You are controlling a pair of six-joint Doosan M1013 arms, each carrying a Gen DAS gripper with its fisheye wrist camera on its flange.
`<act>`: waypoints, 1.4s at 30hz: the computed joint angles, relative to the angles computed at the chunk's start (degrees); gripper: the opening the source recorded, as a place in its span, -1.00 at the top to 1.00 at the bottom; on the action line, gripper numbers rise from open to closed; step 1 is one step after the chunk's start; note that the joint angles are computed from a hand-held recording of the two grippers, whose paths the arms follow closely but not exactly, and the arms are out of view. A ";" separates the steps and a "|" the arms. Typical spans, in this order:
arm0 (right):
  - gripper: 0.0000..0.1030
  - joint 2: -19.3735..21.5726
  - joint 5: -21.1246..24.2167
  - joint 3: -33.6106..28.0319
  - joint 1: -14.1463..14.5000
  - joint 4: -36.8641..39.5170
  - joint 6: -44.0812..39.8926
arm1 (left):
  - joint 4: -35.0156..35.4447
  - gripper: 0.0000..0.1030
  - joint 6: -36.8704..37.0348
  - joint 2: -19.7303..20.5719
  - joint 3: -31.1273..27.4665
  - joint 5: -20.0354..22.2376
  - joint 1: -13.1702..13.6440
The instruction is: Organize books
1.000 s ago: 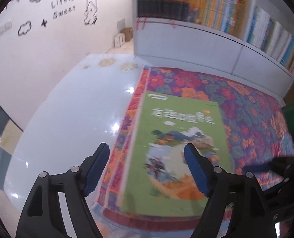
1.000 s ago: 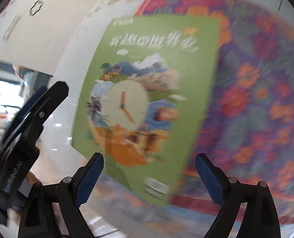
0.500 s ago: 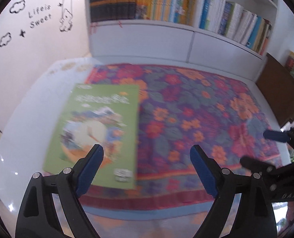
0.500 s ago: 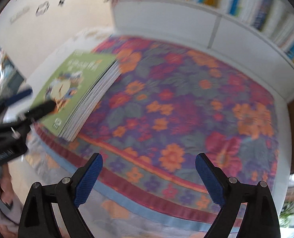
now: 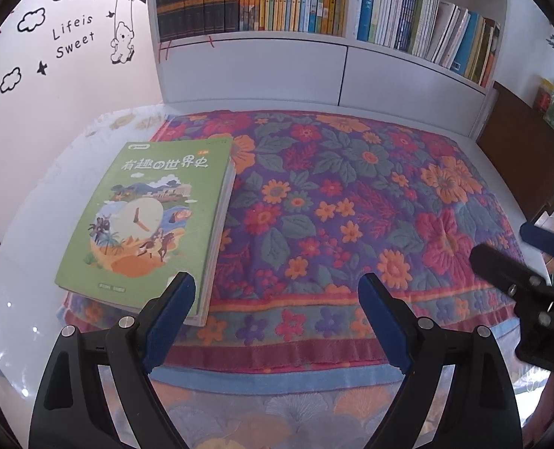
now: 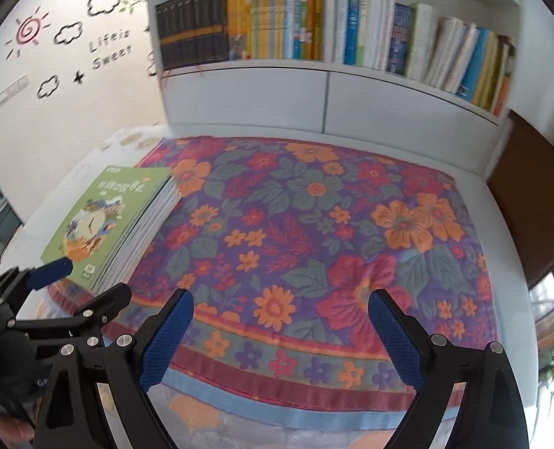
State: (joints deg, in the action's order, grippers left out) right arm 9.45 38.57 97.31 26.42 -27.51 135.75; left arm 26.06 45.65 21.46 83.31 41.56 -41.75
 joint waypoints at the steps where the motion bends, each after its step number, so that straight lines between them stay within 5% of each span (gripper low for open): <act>1: -0.82 0.03 -0.47 0.16 -0.27 1.68 -1.04 | 0.45 -0.71 -0.59 0.05 0.01 0.00 -0.06; 20: -0.82 1.53 -0.30 0.13 -0.63 8.94 -3.26 | 0.25 -0.71 -0.06 0.40 -0.30 -0.11 0.39; 42: -0.82 1.63 0.11 0.07 -0.54 8.50 -2.47 | -0.02 -0.71 0.36 0.31 -0.09 0.06 0.43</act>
